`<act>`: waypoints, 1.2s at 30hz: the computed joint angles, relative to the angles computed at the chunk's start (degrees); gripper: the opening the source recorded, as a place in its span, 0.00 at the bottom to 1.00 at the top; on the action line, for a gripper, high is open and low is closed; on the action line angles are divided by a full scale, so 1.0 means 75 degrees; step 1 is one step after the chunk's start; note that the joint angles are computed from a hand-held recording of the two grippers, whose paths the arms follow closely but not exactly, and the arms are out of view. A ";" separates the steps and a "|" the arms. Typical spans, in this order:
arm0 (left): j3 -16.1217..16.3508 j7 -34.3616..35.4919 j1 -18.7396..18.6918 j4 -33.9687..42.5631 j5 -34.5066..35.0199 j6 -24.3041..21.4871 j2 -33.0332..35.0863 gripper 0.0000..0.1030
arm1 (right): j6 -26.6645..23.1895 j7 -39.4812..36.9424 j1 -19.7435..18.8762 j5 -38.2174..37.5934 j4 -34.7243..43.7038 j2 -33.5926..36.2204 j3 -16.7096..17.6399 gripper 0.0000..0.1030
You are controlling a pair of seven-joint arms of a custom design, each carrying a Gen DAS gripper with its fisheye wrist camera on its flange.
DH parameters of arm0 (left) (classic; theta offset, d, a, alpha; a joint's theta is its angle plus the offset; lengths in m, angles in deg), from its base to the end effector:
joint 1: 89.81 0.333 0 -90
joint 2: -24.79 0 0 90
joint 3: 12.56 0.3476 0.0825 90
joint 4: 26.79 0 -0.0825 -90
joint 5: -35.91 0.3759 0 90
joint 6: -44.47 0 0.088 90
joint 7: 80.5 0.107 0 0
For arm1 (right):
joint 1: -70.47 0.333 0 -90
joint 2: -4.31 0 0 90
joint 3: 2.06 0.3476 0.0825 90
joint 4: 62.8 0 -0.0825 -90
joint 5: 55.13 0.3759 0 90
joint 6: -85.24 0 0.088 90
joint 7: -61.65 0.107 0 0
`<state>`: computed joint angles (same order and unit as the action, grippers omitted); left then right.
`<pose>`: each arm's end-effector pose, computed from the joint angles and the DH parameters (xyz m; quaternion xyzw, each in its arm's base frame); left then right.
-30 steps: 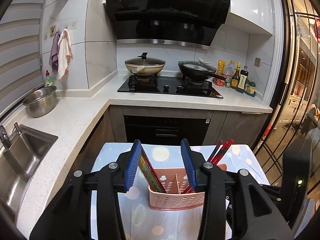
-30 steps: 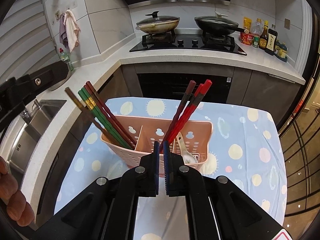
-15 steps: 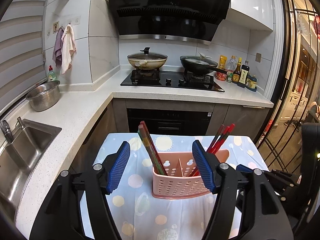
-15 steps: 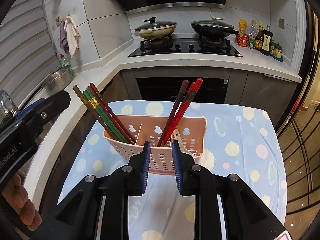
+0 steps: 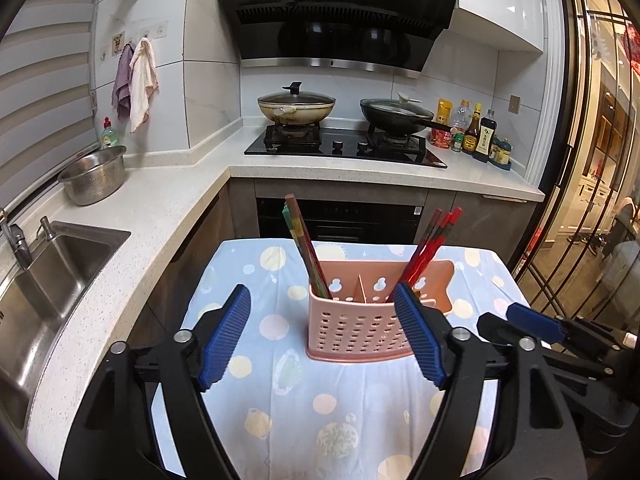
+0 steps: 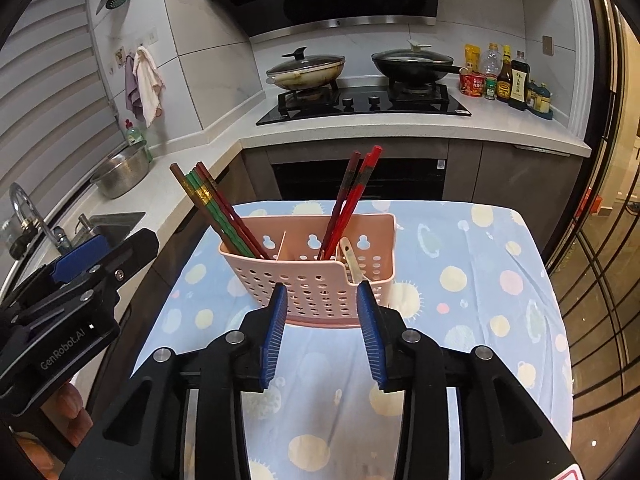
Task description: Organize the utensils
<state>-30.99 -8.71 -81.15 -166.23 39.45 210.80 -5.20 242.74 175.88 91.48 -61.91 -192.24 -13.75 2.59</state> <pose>0.4140 -0.1057 0.6292 -0.6395 0.6072 -0.3435 0.3230 0.4366 0.2208 0.6172 -0.6884 0.6092 -0.1849 0.3476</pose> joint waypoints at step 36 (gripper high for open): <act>-0.0312 -0.0388 -0.0569 -0.1914 -0.0158 -0.1221 -0.2334 0.93 | 0.0300 0.2285 -0.0661 -0.1801 -0.2754 -0.2766 0.0651 0.81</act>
